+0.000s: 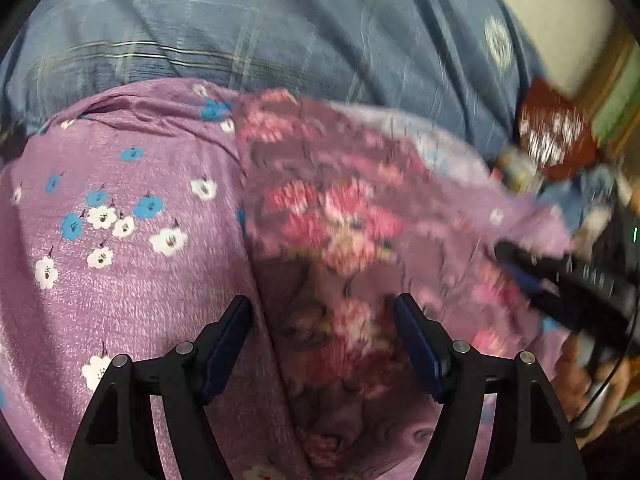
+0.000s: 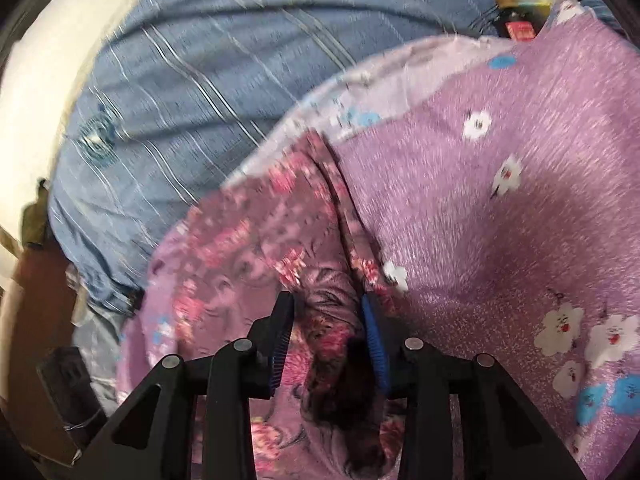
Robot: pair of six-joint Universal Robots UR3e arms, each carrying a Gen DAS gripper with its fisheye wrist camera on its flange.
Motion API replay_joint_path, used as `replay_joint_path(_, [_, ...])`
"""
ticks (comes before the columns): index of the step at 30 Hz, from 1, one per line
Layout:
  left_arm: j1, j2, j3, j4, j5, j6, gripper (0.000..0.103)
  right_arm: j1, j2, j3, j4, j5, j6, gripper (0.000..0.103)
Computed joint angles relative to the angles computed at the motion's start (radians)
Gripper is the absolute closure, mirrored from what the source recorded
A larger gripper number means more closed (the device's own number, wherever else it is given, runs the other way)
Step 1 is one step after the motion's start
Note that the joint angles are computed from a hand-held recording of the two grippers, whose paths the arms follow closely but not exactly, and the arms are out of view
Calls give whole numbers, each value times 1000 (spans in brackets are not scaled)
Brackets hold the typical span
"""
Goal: Fold small clothes
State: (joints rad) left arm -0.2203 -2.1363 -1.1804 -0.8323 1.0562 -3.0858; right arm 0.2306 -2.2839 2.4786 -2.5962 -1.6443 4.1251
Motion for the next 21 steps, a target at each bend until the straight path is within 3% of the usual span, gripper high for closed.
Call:
replay_joint_path(6, [33, -47, 71, -35, -9, -61, 31, 99, 28, 9, -163, -122, 21, 64])
replay_joint_path(13, [20, -10, 9, 12, -6, -53, 31, 164, 209, -85, -226, -121, -14, 72])
replay_joint_path(16, [-16, -78, 108, -106, 22, 8, 31, 94, 247, -97, -124, -21, -13, 75])
replay_joint_path(18, [-23, -69, 78, -47, 27, 18, 31, 71, 258, -84, -120, -5, -8, 86])
replay_joint_path(21, [4, -65, 94, -76, -40, 53, 32, 36, 186, -55, -145, 38, -31, 79])
